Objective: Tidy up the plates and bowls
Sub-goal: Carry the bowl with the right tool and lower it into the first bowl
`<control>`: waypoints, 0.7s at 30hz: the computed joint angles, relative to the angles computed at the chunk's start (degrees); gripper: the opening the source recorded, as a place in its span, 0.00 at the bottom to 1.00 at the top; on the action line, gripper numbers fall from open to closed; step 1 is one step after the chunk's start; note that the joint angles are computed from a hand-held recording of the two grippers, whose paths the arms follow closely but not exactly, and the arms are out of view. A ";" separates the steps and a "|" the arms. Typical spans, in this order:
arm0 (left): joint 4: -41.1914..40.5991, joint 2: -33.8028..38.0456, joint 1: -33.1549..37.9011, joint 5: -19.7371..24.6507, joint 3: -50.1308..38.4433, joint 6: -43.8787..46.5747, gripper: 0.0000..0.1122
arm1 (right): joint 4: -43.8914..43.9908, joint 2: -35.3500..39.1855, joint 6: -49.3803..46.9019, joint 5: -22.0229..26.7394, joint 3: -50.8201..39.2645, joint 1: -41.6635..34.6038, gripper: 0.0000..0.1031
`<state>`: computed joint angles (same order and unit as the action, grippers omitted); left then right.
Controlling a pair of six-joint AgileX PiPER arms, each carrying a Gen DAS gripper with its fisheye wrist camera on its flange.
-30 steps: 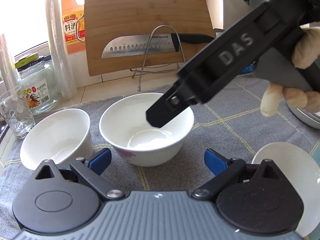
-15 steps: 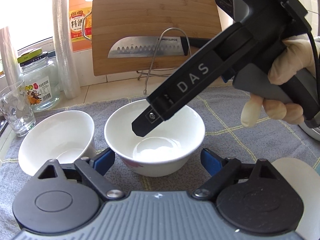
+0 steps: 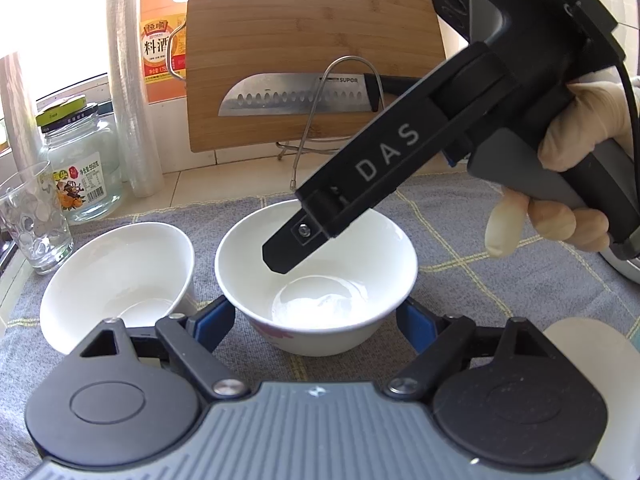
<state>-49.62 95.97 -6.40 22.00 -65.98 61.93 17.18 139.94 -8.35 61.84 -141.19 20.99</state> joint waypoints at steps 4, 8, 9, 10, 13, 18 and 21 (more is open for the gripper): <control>4.43 -0.40 -0.04 1.86 -0.96 -3.95 0.78 | 1.13 -2.31 -0.36 -1.62 3.94 -0.21 0.75; 7.51 -1.98 0.09 3.95 -1.20 -6.63 0.78 | 3.58 -6.21 -1.20 -4.53 10.36 -0.63 0.75; 8.32 -2.38 0.09 4.53 -1.38 -7.47 0.78 | 4.30 -7.12 -1.33 -5.07 11.70 -0.76 0.75; 8.88 -2.80 0.11 5.11 -1.50 -8.05 0.78 | 4.88 -8.12 -1.37 -5.65 13.12 -0.86 0.75; 11.25 -4.16 0.09 7.15 -2.19 -10.41 0.78 | 5.65 -11.07 -1.46 -7.03 16.89 -0.83 0.75; 10.89 -7.81 0.45 9.63 -1.18 -10.45 0.78 | 7.17 -16.18 -1.74 -8.44 22.74 -0.96 0.75; 10.75 -9.66 0.41 10.79 -0.51 -10.58 0.78 | 7.14 -19.60 -1.54 -9.86 26.93 -0.64 0.75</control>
